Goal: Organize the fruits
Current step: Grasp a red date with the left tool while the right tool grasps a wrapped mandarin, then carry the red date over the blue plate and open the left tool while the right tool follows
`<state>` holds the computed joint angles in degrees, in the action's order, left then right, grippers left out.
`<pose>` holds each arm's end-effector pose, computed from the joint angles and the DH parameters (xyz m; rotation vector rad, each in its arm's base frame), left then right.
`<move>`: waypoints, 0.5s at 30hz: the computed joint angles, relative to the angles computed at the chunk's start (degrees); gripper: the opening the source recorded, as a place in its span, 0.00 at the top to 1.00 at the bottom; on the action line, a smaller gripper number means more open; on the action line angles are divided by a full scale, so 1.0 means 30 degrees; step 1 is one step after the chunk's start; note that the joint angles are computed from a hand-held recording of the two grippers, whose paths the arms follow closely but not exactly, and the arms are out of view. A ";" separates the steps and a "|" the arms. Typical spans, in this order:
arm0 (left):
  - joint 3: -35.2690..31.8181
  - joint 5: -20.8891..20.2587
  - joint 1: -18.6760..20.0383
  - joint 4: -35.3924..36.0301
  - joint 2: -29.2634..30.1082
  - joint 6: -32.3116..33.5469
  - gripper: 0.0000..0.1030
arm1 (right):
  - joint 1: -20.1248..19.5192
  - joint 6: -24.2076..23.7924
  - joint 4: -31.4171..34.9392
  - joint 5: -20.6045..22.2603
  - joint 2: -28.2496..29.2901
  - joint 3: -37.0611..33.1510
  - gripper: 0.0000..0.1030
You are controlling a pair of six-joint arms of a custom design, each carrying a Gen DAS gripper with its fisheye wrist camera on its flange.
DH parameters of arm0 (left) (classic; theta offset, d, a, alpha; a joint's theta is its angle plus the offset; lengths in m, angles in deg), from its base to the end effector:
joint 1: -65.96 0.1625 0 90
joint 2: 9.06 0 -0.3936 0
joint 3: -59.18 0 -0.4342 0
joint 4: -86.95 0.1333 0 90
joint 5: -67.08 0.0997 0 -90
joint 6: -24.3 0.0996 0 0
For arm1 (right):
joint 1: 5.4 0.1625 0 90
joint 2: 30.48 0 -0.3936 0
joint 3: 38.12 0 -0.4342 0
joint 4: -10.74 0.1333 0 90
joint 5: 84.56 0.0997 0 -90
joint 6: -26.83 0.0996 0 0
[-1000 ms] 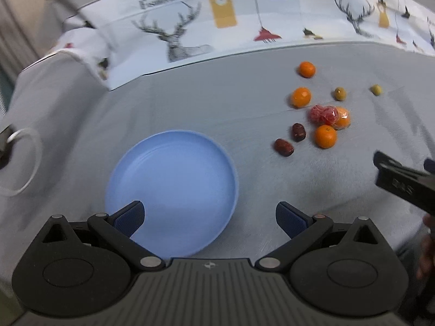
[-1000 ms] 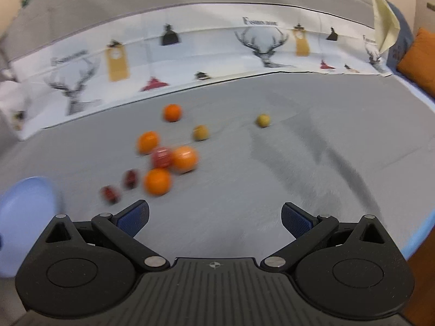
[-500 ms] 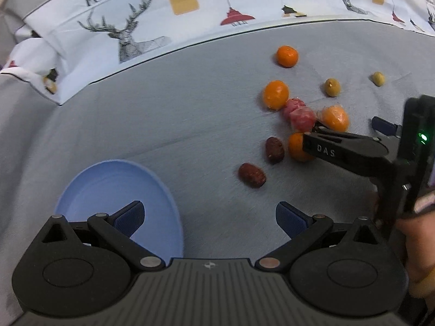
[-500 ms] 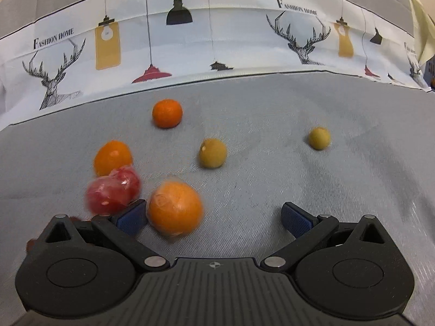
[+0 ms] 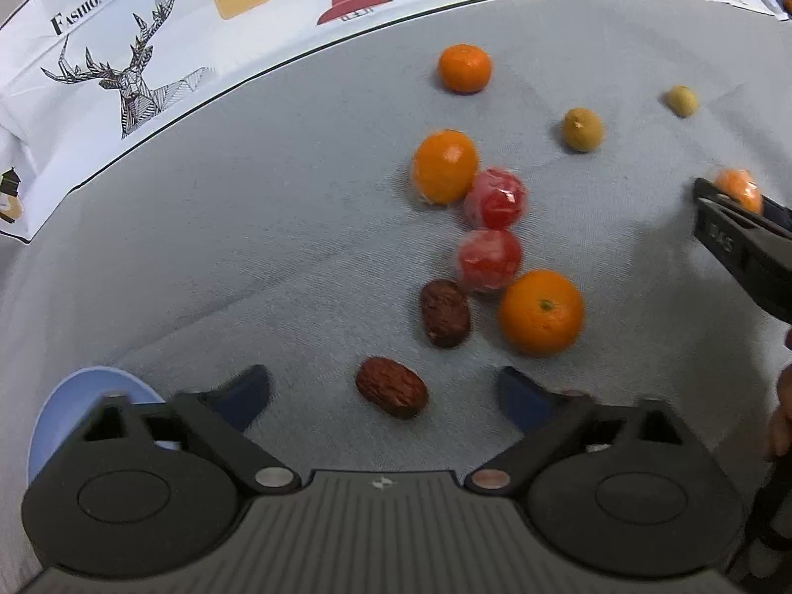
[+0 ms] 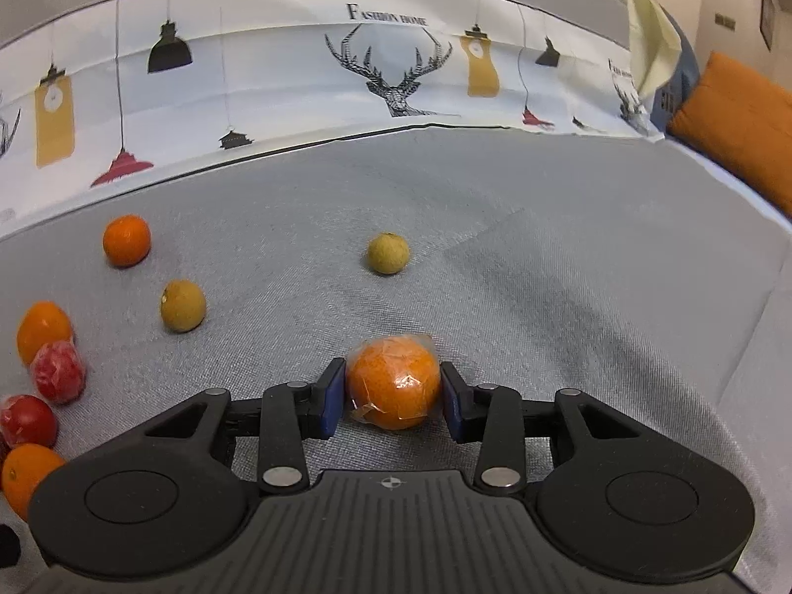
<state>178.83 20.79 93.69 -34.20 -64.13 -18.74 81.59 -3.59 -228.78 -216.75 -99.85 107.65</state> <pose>-0.3089 -0.3908 -0.0220 0.6343 2.1436 -0.3034 0.0484 -0.3434 0.1828 -0.0764 -1.9374 1.1172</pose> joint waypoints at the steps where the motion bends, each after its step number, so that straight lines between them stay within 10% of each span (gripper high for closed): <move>1: 0.0117 -0.0322 0.0170 -0.0605 -0.0169 0.0290 0.20 | 0.0004 -0.0147 -0.0157 -0.0013 0.0135 -0.0071 0.59; 4: 0.0377 -0.1454 0.0651 -0.2153 -0.0747 0.0946 0.71 | 0.0014 -0.0502 -0.0457 -0.0021 0.0144 -0.0007 0.59; 15: 0.1301 -0.1645 -0.1135 0.0583 -0.4253 -0.1218 0.71 | 0.2507 -0.1086 -0.1431 -0.0070 -0.1976 0.1231 0.62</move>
